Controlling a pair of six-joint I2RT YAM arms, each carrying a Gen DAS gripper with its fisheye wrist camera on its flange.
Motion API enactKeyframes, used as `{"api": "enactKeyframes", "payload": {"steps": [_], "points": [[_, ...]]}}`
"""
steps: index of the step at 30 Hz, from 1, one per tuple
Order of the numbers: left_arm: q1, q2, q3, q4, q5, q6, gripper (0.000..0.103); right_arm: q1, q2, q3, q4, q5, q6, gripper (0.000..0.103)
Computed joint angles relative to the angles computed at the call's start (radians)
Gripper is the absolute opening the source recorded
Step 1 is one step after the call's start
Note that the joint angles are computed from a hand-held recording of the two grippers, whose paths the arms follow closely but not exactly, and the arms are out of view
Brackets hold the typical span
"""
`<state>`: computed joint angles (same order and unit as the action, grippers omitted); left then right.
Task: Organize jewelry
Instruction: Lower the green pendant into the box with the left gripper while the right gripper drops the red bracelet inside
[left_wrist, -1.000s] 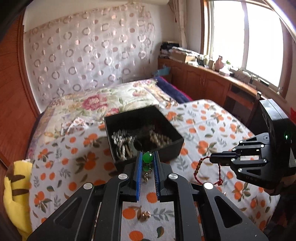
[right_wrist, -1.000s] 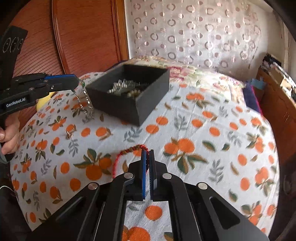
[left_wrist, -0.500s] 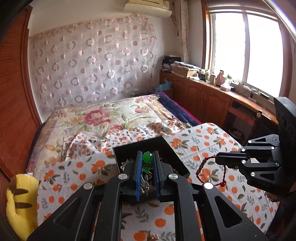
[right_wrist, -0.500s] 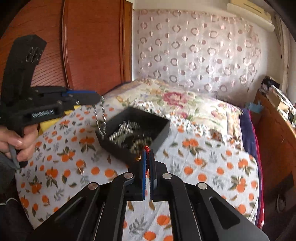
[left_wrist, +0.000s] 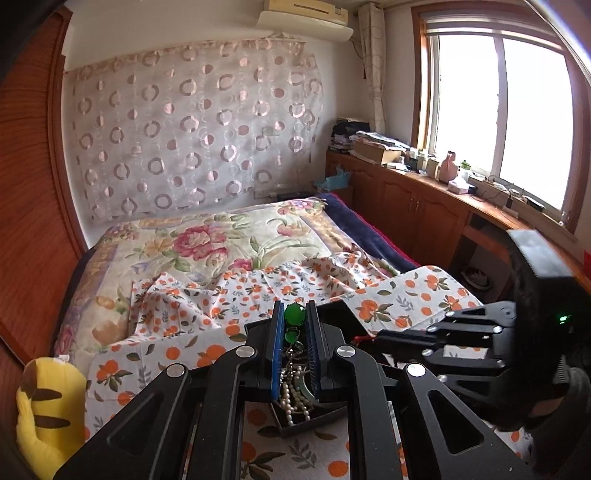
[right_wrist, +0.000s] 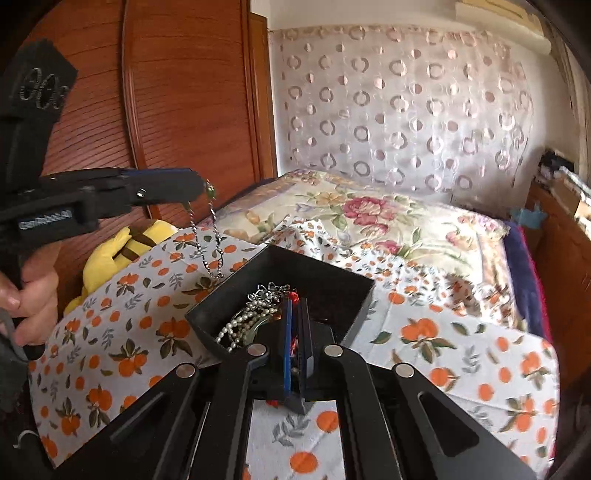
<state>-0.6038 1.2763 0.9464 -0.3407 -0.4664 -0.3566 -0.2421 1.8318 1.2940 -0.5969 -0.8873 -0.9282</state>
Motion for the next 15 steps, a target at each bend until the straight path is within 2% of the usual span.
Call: {"api": "enactKeyframes", "payload": {"steps": [6,15], "points": [[0.023,0.04,0.011,0.022,0.026,0.003,0.011,0.011,0.042,-0.001,0.041,-0.03,0.066,0.004],[0.037,0.103,0.04,0.043,0.059,0.012,0.011,0.017,0.075,-0.003,0.058,-0.009,0.064,0.005]]}}
